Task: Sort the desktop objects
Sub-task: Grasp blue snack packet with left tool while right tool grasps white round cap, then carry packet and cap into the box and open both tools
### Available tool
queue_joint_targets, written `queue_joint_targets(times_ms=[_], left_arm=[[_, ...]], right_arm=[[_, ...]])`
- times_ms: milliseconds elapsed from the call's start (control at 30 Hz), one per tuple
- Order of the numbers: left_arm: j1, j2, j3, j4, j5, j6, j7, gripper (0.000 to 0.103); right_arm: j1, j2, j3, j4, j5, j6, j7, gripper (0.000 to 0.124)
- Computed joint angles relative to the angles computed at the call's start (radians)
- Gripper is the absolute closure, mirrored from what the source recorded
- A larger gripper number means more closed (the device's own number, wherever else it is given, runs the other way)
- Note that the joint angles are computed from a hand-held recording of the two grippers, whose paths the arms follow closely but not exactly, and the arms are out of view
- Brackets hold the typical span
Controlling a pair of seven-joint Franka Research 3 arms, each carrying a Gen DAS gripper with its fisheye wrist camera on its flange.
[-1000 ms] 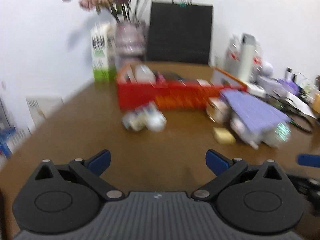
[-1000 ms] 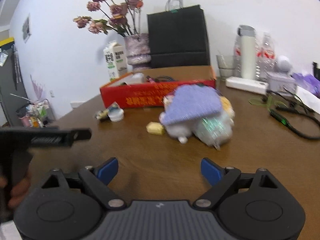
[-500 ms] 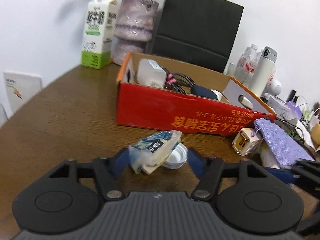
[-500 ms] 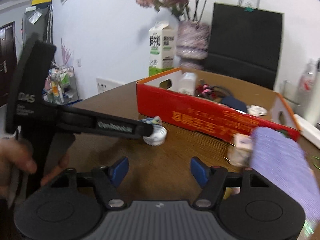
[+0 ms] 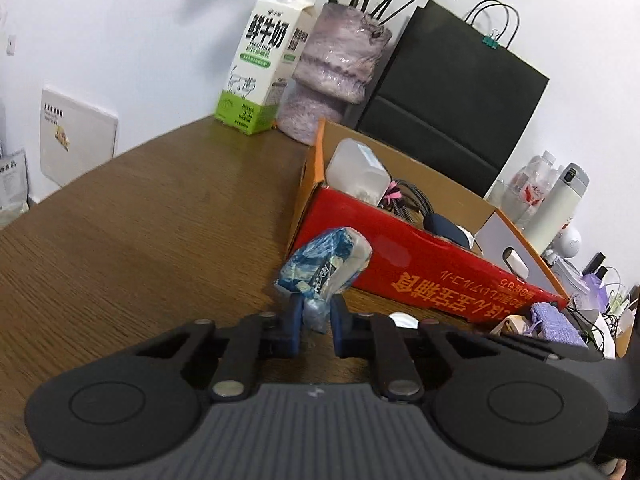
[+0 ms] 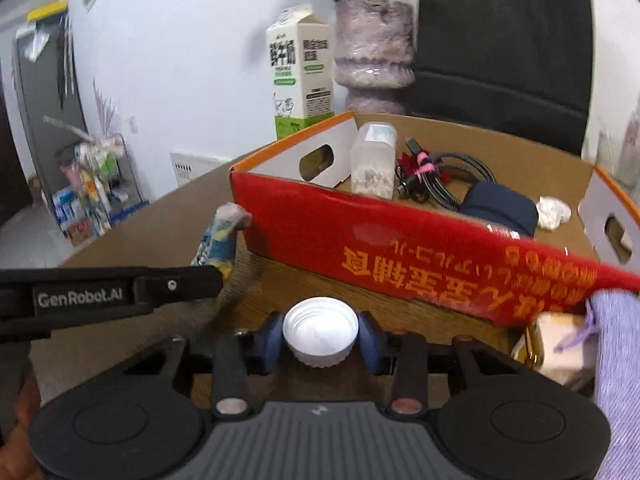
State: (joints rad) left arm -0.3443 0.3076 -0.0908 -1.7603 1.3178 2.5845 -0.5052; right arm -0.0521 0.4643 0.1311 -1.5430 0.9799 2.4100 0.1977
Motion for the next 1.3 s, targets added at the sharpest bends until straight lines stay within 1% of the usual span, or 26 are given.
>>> queue_joint_targets(times_ms=[67, 133, 267, 333, 367, 433, 500, 567, 667, 767, 800, 867, 967, 1067, 1133, 1300], left_arm=[[-0.009, -0.005, -0.007, 0.0, -0.021, -0.039, 0.029, 0.088], [-0.027, -0.011, -0.017, 0.007, -0.039, -0.096, 0.047, 0.088], [-0.059, -0.03, -0.033, 0.005, 0.015, -0.109, 0.014, 0.088], [-0.072, -0.043, -0.046, -0.003, 0.047, -0.093, -0.012, 0.088], [-0.078, -0.049, -0.054, -0.009, 0.055, -0.087, -0.017, 0.088], [-0.093, -0.053, -0.073, -0.02, 0.06, -0.08, 0.0, 0.088], [-0.11, -0.06, -0.09, -0.036, 0.041, -0.101, 0.028, 0.088], [-0.127, -0.073, -0.104, -0.058, 0.02, -0.121, 0.02, 0.088], [-0.153, -0.084, -0.123, -0.073, 0.016, -0.155, 0.02, 0.088], [-0.183, -0.092, -0.14, -0.08, 0.041, -0.192, 0.034, 0.088], [-0.19, -0.096, -0.145, -0.085, 0.041, -0.204, 0.038, 0.088], [-0.195, -0.104, -0.155, -0.095, 0.022, -0.212, 0.046, 0.088], [-0.203, -0.105, -0.163, -0.096, 0.009, -0.224, 0.051, 0.088], [-0.214, -0.101, -0.168, -0.086, 0.005, -0.239, 0.063, 0.088], [-0.22, -0.093, -0.167, -0.072, 0.007, -0.253, 0.071, 0.088], [-0.217, -0.086, -0.155, -0.059, 0.007, -0.247, 0.073, 0.088]], right_arm=[[-0.007, -0.011, -0.002, -0.015, 0.013, 0.005, 0.009, 0.085], [-0.029, -0.045, 0.0, -0.05, 0.055, 0.007, -0.025, 0.085], [-0.069, -0.142, -0.019, -0.143, 0.163, -0.017, -0.124, 0.085], [-0.091, -0.2, -0.043, -0.206, 0.237, -0.054, -0.202, 0.085], [-0.103, -0.227, -0.06, -0.236, 0.266, -0.087, -0.235, 0.085], [-0.118, -0.281, -0.095, -0.303, 0.329, -0.129, -0.311, 0.085], [-0.124, -0.34, -0.133, -0.38, 0.401, -0.134, -0.396, 0.085], [-0.123, -0.383, -0.173, -0.437, 0.449, -0.136, -0.445, 0.085], [-0.126, -0.425, -0.229, -0.497, 0.453, -0.16, -0.424, 0.085], [-0.137, -0.472, -0.271, -0.572, 0.473, -0.185, -0.482, 0.085], [-0.142, -0.481, -0.284, -0.589, 0.475, -0.199, -0.484, 0.085], [-0.149, -0.491, -0.302, -0.61, 0.456, -0.217, -0.458, 0.085], [-0.153, -0.508, -0.316, -0.64, 0.451, -0.217, -0.474, 0.085], [-0.159, -0.515, -0.328, -0.648, 0.449, -0.236, -0.467, 0.085], [-0.157, -0.516, -0.328, -0.646, 0.459, -0.233, -0.475, 0.085], [-0.154, -0.5, -0.325, -0.625, 0.46, -0.245, -0.453, 0.085]])
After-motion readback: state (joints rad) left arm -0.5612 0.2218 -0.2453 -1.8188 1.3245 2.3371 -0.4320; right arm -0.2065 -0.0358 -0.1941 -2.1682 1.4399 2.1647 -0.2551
